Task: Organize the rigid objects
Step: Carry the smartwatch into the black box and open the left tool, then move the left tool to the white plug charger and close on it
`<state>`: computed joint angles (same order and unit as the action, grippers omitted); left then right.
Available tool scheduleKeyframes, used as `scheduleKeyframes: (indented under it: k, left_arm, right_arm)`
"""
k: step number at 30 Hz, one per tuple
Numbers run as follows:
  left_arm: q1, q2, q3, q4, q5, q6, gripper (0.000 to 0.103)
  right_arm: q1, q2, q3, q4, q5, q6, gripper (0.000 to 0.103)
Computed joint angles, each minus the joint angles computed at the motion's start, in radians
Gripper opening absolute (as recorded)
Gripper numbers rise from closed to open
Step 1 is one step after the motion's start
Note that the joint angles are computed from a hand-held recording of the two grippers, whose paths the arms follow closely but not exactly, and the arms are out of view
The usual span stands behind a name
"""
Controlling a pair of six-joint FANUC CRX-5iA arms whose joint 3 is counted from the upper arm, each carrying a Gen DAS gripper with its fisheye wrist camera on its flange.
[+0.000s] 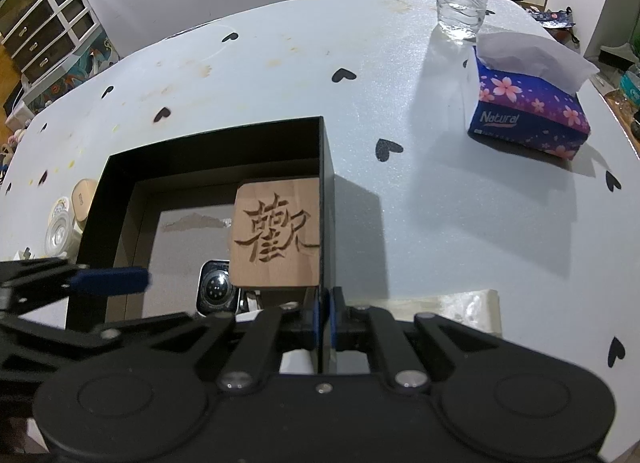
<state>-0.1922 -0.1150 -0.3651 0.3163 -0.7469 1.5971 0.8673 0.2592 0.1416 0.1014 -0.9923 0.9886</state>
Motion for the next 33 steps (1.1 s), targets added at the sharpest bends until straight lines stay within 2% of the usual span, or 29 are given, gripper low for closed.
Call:
scheduleKeyframes:
  k: [4, 6, 11, 23, 33]
  left_arm:
    - [-0.012, -0.026, 0.020, -0.084, -0.022, 0.051, 0.083]
    - [-0.015, -0.039, 0.026, -0.110, -0.034, 0.065, 0.093]
    - [-0.019, -0.071, 0.029, -0.143, -0.054, 0.073, 0.102]
    - [-0.016, -0.137, 0.023, -0.247, -0.082, 0.164, 0.103]
    - [0.114, -0.253, -0.047, -0.344, -0.169, 0.236, 0.103]
  right_arm:
    - [0.000, 0.000, 0.000, 0.000, 0.000, 0.000, 0.006]
    - [0.001, 0.000, 0.001, 0.000, -0.001, 0.001, 0.006]
    - [0.002, 0.001, 0.003, 0.002, -0.004, 0.008, 0.006]
    - [0.003, -0.003, -0.005, 0.007, 0.003, -0.007, 0.005]
    - [0.004, 0.000, -0.003, 0.010, 0.001, -0.014, 0.005]
